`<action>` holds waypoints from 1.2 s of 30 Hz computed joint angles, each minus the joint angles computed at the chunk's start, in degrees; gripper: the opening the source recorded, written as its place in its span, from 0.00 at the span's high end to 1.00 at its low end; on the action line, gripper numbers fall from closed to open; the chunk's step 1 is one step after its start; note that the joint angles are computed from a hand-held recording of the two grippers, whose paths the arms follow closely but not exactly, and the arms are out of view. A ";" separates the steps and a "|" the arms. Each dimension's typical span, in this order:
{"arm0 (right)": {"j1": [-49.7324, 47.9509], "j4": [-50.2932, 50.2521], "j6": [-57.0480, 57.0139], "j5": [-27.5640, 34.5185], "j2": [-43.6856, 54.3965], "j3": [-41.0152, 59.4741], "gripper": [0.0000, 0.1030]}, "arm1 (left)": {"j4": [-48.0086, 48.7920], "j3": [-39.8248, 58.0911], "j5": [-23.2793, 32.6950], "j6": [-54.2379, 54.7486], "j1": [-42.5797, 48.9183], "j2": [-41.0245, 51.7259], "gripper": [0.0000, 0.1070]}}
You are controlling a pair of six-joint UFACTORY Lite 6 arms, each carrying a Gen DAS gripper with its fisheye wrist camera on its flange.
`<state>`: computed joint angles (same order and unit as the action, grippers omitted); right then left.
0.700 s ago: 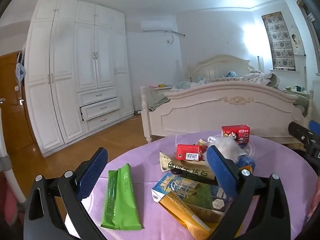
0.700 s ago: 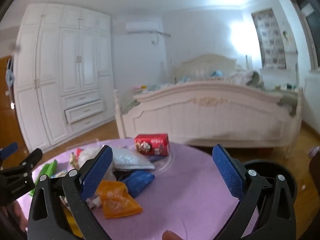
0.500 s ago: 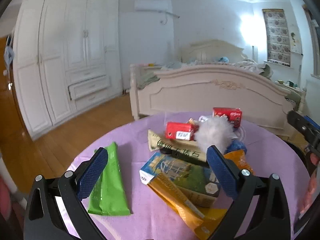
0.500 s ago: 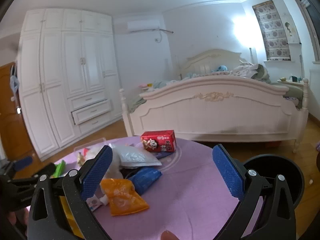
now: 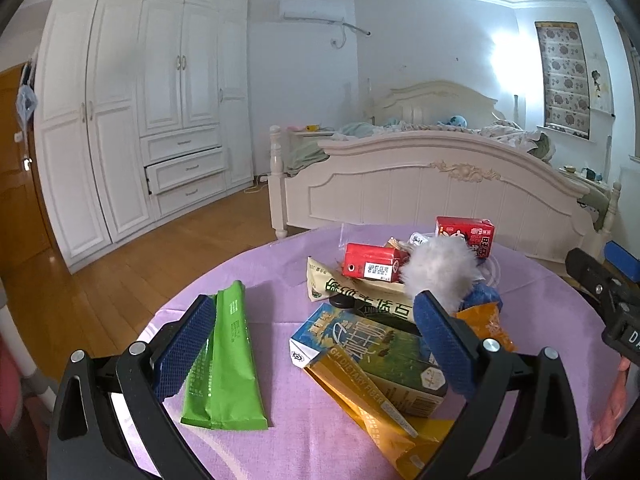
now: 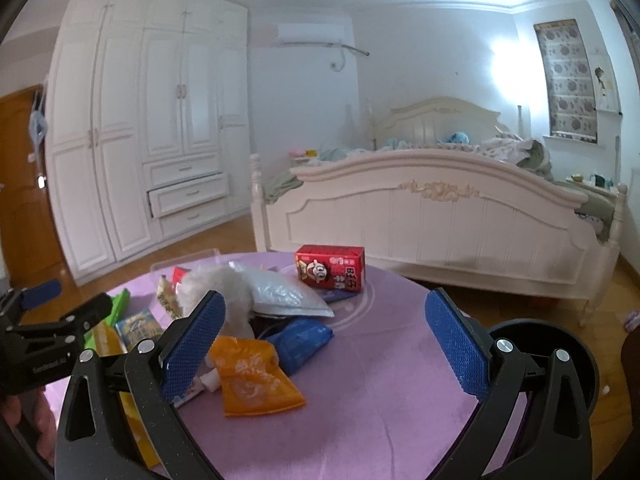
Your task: Collect trash
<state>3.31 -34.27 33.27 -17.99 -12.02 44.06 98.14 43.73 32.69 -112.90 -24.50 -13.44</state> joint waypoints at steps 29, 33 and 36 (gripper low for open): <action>-0.97 -5.40 5.37 1.80 -1.01 0.34 0.04 | -4.74 0.91 -1.01 2.33 0.70 0.08 0.09; -1.01 -6.27 6.42 1.97 -1.03 0.42 0.04 | -4.99 1.08 -1.07 2.24 0.69 0.18 0.09; -0.90 -6.02 6.25 2.01 -0.98 0.44 0.04 | -5.64 1.19 -1.21 2.80 0.70 0.12 0.09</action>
